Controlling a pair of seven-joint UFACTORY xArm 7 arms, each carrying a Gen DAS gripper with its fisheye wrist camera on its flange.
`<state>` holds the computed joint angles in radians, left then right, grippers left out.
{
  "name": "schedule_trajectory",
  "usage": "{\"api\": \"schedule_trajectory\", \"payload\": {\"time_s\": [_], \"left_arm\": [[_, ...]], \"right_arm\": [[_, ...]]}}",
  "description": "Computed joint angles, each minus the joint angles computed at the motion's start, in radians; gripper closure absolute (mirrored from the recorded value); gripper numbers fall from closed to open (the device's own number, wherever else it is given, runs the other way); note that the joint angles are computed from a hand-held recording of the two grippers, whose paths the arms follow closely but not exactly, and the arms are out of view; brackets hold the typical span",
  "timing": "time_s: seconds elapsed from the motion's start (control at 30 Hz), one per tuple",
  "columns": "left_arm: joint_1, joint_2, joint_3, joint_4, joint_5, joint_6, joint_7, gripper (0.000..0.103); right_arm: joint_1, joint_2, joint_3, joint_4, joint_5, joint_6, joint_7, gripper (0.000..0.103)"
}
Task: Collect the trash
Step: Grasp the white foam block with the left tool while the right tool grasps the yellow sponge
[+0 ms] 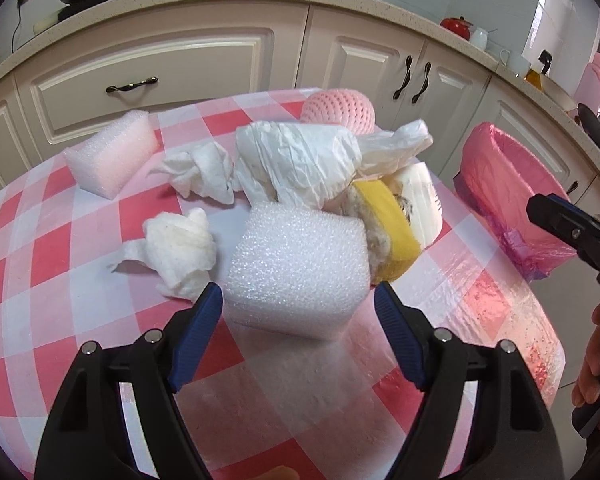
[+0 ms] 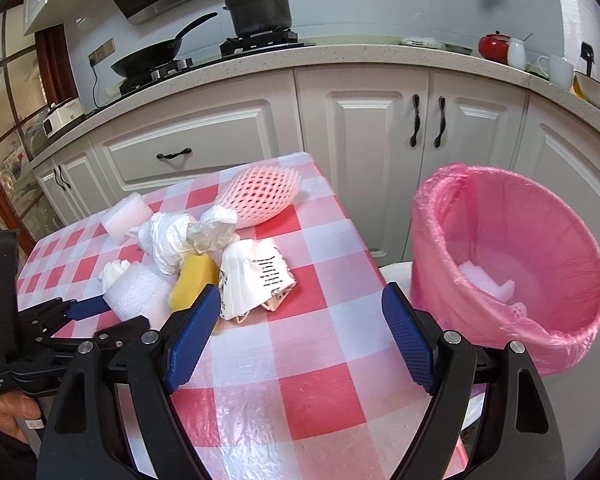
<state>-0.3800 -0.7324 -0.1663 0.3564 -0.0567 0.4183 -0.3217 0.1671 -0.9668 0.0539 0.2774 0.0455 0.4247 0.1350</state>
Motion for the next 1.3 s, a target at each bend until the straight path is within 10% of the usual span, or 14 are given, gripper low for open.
{"api": "schedule_trajectory", "payload": {"time_s": [0.53,1.3], "left_arm": [[0.015,-0.107,0.047,-0.023,-0.031,-0.002,0.031,0.036],[0.096,-0.197,0.076,-0.05,-0.027,0.019,0.048,0.036]], "right_arm": [[0.098,0.167,0.037,0.045,0.021,-0.08,0.026,0.027],[0.157,0.414,0.08,0.13,-0.003,-0.134,0.062,0.065]]}}
